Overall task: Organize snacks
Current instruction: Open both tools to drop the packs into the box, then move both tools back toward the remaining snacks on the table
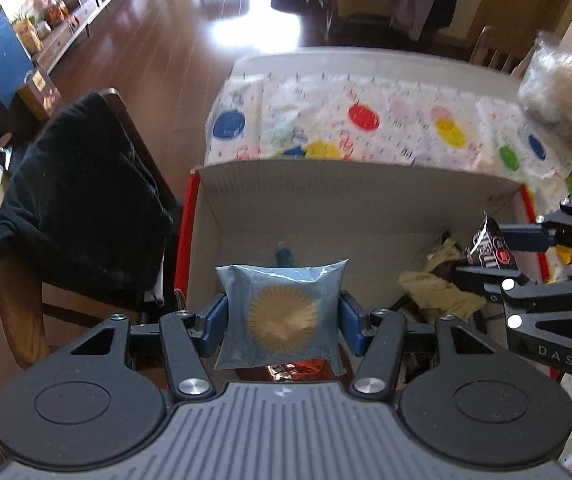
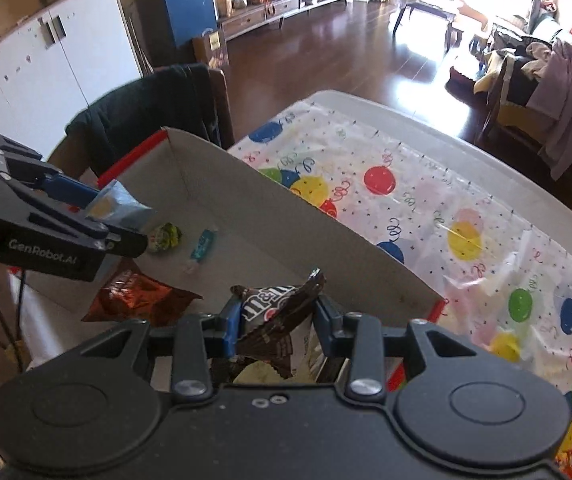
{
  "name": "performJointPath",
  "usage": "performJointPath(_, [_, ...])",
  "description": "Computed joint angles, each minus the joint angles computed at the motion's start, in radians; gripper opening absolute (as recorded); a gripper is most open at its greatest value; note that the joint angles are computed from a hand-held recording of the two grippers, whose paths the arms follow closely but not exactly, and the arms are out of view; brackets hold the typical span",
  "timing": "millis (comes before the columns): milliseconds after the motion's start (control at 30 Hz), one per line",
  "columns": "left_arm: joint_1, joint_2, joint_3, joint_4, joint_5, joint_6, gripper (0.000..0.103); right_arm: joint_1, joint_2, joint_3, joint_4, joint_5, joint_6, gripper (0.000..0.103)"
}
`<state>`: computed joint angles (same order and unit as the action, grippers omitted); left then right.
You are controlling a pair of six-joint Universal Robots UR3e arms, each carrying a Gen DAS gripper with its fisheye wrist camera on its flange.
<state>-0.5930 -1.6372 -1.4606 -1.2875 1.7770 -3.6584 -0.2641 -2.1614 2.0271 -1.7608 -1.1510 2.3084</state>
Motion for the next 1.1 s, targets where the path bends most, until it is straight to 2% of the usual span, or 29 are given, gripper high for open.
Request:
performJointPath(167, [0.036, -0.039, 0.039, -0.048, -0.046, 0.04, 0.057, 0.082, 0.097, 0.006, -0.099, -0.079, 0.068, 0.036])
performJointPath(433, [0.035, -0.1, 0.11, -0.113, -0.06, 0.09, 0.06, 0.12, 0.152, 0.0, -0.139, -0.103, 0.098, 0.038])
performJointPath(633, [0.034, -0.107, 0.12, -0.113, -0.055, 0.09, 0.059, 0.132, 0.163, -0.008, -0.141, -0.116, 0.114, 0.04])
performJointPath(833, [0.015, -0.088, 0.108, -0.096, -0.039, 0.07, 0.059, 0.077, 0.109, -0.015, -0.072, -0.074, 0.08, 0.045])
performJointPath(1100, [-0.036, -0.053, 0.097, -0.072, -0.006, 0.019, 0.059, -0.053, -0.025, -0.049, 0.126, 0.025, -0.03, 0.054])
